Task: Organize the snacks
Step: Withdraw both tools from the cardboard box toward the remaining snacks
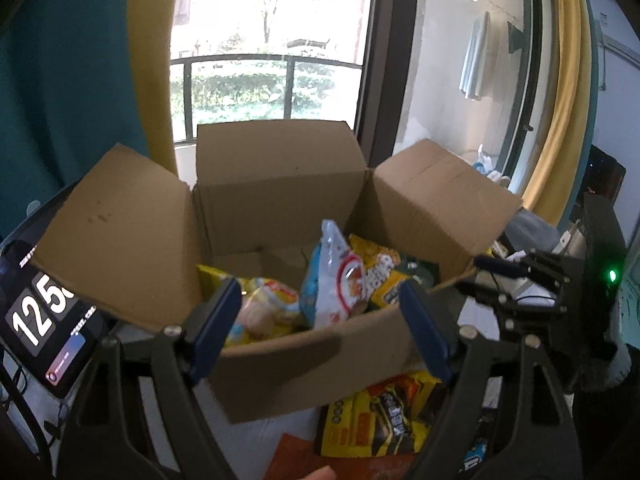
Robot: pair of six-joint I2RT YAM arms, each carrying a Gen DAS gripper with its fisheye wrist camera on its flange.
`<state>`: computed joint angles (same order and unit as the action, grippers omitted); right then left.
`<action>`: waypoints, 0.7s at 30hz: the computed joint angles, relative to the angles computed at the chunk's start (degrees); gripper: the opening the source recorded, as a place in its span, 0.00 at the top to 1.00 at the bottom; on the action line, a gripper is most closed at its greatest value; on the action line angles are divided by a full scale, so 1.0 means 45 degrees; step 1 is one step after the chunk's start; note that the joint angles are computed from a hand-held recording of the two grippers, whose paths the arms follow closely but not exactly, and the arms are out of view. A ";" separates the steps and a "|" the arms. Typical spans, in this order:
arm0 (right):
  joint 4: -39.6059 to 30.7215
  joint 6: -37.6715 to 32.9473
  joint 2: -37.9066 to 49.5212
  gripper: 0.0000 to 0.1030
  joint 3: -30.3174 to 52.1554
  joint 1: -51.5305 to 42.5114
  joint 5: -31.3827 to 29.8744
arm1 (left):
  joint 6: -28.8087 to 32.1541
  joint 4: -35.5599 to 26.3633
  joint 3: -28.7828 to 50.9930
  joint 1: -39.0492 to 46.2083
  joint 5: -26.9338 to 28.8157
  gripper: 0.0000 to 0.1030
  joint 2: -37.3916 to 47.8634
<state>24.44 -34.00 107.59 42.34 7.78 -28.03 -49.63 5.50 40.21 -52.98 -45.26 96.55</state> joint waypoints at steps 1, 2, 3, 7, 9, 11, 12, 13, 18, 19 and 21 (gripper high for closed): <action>0.0005 0.0151 0.0036 0.65 0.0135 0.0076 0.0263 | -0.0130 -0.0023 -0.0085 -0.0033 -0.0012 0.20 -0.0026; 0.0009 0.0260 0.0090 0.65 0.0258 0.0096 0.0447 | -0.0257 -0.0006 -0.0223 -0.0066 -0.0029 0.20 -0.0077; -0.0040 0.0358 0.0093 0.65 0.0348 0.0096 0.0559 | -0.0460 -0.0158 -0.0238 -0.0143 -0.0072 0.20 -0.0119; -0.0606 0.0741 -0.0577 0.65 0.0156 -0.0370 -0.0081 | -0.1015 -0.0575 -0.0265 -0.0518 -0.0305 0.20 -0.0215; -0.0900 0.0719 -0.1049 0.65 -0.0161 -0.0571 -0.0486 | -0.1309 -0.0847 -0.0253 -0.0806 -0.0496 0.20 -0.0312; -0.1182 0.0649 -0.1542 0.65 -0.0490 -0.0628 -0.0716 | -0.1597 -0.1105 -0.0273 -0.1111 -0.0715 0.20 -0.0425; -0.1377 0.0569 -0.1840 0.65 -0.0673 -0.0716 -0.0874 | -0.1790 -0.1313 -0.0233 -0.1338 -0.0860 0.20 -0.0478; -0.1577 0.0526 -0.2202 0.65 -0.0905 -0.0779 -0.1046 | -0.1918 -0.1490 -0.0143 -0.1488 -0.0957 0.20 -0.0486; -0.2242 0.0303 -0.3483 0.64 -0.1707 -0.0946 -0.1493 | -0.2823 -0.2285 0.0099 -0.2349 -0.1456 0.20 -0.0469; -0.2356 0.0249 -0.3678 0.64 -0.1841 -0.0992 -0.1572 | -0.3078 -0.2495 0.0134 -0.2549 -0.1552 0.20 -0.0471; -0.2620 0.0141 -0.4066 0.64 -0.2109 -0.1092 -0.1771 | -0.3497 -0.2878 0.0205 -0.2869 -0.1709 0.20 -0.0464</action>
<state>12.65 -33.37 89.29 32.85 2.87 -36.00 -65.37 -7.46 41.13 -65.89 -52.95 94.46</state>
